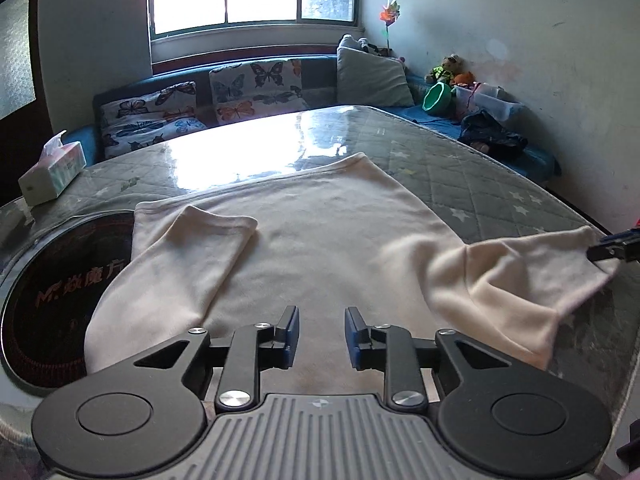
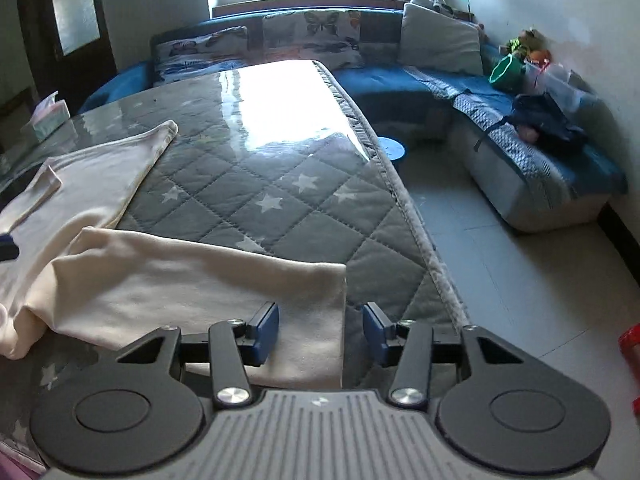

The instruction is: Fold clothes

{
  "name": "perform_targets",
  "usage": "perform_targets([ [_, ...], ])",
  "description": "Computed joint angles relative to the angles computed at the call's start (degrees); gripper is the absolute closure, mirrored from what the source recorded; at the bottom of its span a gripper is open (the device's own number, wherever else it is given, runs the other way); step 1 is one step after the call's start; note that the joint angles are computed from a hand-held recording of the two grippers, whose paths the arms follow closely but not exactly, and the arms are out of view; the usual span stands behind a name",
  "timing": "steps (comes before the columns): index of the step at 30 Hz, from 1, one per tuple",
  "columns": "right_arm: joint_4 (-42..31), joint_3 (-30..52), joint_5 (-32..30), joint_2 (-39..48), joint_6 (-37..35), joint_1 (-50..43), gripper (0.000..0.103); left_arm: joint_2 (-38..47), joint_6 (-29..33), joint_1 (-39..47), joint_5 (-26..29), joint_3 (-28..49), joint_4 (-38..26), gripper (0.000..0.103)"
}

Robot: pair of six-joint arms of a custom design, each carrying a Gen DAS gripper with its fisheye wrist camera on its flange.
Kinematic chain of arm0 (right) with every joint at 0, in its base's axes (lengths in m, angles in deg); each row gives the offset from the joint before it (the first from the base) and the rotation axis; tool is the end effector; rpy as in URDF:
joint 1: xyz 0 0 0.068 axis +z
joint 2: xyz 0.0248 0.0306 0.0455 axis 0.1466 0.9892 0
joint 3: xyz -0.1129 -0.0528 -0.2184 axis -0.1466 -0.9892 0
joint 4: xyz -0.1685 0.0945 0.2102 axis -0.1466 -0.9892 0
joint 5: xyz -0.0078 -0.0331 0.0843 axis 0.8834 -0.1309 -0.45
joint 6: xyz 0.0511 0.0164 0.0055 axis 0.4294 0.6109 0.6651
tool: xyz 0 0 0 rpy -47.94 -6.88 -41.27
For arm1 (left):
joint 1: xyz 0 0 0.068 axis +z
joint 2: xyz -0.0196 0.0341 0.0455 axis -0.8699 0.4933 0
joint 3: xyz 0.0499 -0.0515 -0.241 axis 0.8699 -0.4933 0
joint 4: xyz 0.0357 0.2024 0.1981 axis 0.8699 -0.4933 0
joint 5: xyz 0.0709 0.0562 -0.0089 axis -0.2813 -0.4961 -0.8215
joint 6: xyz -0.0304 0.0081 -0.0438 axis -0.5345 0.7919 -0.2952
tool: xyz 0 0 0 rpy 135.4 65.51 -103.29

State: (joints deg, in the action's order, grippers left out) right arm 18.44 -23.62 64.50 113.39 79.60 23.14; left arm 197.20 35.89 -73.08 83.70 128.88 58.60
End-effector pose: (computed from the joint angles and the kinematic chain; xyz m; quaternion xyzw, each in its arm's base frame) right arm 0.1941 0.0367 0.1771 0.2090 0.9142 -0.0522 0.3432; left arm 0.4280 -0.1114 0.1565 0.3543 0.8321 -0.1640 0.3940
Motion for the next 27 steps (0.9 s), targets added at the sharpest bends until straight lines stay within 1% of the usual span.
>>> perform_targets([
  [1, -0.26, -0.41, -0.14, -0.95, 0.47, 0.36, 0.059, -0.34, 0.15, 0.09, 0.18, -0.69, 0.56, 0.076],
  [2, -0.45, -0.44, -0.28, -1.4, 0.39, 0.89, 0.065, -0.63, 0.32, 0.21, 0.43, -1.32, 1.11, 0.076],
  [3, -0.41, -0.14, -0.26, -1.17, -0.17, 1.4, 0.075, -0.64, 0.29, 0.28, 0.44, -1.53, 1.21, 0.076],
  [4, -0.3, 0.21, -0.21, -0.81, -0.83, 1.88, 0.082, -0.41, 0.36, 0.32, 0.36, -1.44, 1.05, 0.076],
  [5, 0.2, 0.88, 0.23, 0.47, -1.65, 2.54, 0.092, -0.1, 0.46, 0.36, 0.28, -1.22, 0.82, 0.076],
  [6, 0.06, 1.84, 1.96, 1.75, -2.66, 3.57, 0.094, 0.19, 0.57, 0.4, 0.2, -1.02, 0.6, 0.076],
  [8, -0.6, 3.86, 5.9, 4.19, -4.81, 5.66, 0.095, 0.79, 0.77, 0.47, 0.04, -0.61, 0.15, 0.076],
  [13, -3.75, 7.37, 13.67, 6.03, -7.95, 7.67, 0.095, 0.65, 1.95, 0.54, 0.13, -1.16, 0.7, 0.076],
  [15, -4.12, 7.63, 14.02, 6.8, -8.18, 6.54, 0.094, 0.48, 2.49, 0.52, 0.13, -1.74, 1.45, 0.076],
  [19, -1.01, 5.67, 12.84, 9.33, -8.35, 3.53, 0.093, 0.43, 3.1, 0.59, 0.26, -2.18, 2.11, 0.075],
  [20, -0.14, 5.22, 12.54, 10.08, -8.4, 2.78, 0.092, 0.48, 3.28, 0.62, 0.25, -1.89, 1.68, 0.075],
  [21, 0.7, 4.76, 12.73, 10.21, -8.8, 2.41, 0.088, 0.42, 3.25, 0.61, 0.14, -1.59, 1.05, 0.075],
  [24, -0.8, 5.74, 13.88, 8.84, -7.8, 3.01, 0.087, -0.54, 3.09, 0.49, 0.55, -1.51, -0.49, 0.075],
  [25, -1.07, 5.99, 13.83, 7.84, -7.89, 3.55, 0.087, -1.25, 3.29, 0.27, 1.19, -2.04, -0.59, 0.075],
  [26, -1.13, 6.37, 13.58, 6.92, -8.02, 4.57, 0.085, -2.01, 3.55, 0.0, 1.9, -2.67, -0.61, 0.075],
  [27, -0.42, 6.95, 12.45, 6.63, -8.45, 5.55, 0.084, -2.76, 3.8, -0.27, 2.61, -3.28, -0.65, 0.075],
])
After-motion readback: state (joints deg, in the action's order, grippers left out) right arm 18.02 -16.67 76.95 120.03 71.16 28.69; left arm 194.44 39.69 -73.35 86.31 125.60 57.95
